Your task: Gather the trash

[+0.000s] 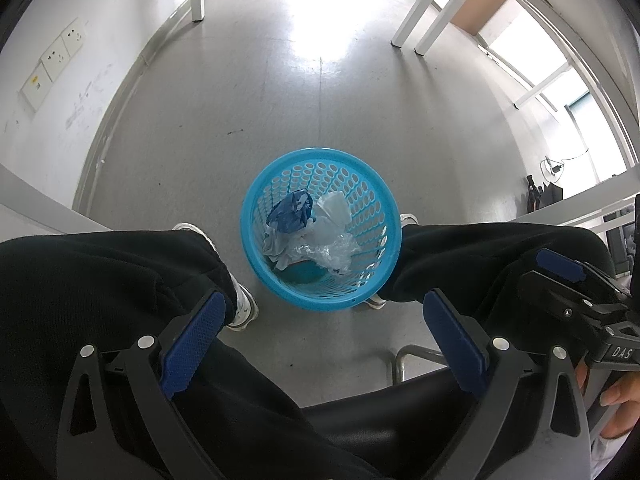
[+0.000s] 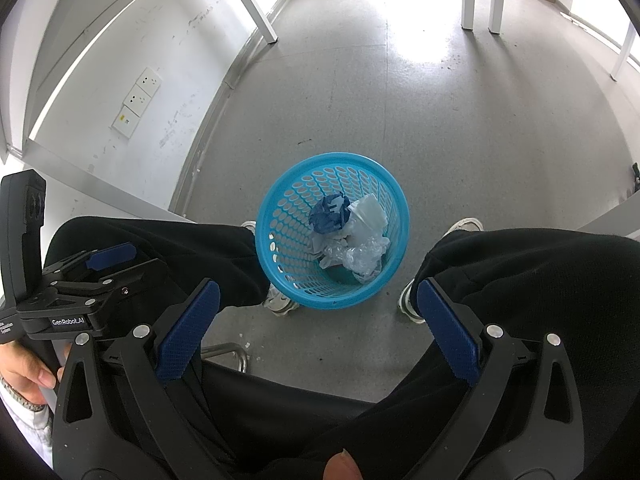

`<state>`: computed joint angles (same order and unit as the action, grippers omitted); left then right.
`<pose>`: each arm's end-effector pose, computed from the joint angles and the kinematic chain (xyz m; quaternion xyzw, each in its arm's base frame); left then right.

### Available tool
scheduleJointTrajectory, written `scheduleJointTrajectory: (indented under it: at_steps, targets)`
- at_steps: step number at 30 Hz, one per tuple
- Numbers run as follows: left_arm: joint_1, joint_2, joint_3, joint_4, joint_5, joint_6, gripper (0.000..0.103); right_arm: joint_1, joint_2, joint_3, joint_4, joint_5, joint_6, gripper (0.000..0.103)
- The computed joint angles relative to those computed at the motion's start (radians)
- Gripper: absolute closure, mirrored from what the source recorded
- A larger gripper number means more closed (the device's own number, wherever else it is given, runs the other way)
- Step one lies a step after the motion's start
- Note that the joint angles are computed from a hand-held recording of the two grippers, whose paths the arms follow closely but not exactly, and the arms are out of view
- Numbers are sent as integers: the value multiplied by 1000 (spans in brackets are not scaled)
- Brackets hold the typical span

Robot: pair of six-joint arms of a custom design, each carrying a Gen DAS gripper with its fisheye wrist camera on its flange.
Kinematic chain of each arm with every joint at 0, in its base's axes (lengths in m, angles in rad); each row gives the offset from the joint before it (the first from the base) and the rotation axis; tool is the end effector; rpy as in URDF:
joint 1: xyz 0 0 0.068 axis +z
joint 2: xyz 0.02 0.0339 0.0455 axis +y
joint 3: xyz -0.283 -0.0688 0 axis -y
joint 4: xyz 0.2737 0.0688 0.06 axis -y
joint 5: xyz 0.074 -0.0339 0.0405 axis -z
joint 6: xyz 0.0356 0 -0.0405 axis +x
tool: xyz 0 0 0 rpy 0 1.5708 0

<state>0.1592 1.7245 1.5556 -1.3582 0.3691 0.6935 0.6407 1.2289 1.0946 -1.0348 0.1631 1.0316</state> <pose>0.3455 0.0425 0.2992 0.2633 0.9469 -0.1582 0.0954 0.2015 0.1430 0.3025 0.2056 0.9549 0.0940 0.1925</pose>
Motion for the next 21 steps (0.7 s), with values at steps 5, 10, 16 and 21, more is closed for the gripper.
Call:
scheduleJointTrajectory:
  at_steps: [5, 10, 16, 21]
  targets:
    - [0, 2, 3, -1, 0, 0, 6, 0, 2, 1, 1, 0, 0, 8]
    - [0, 4, 3, 0, -2, -2, 6, 1, 3, 1, 3, -1, 3, 8]
    - [2, 4, -8, -5, -4, 0, 6, 2, 3, 0, 4, -1, 5, 8]
    - [3, 7, -7, -4, -8, -2, 6, 0, 2, 0, 3, -2, 3, 8]
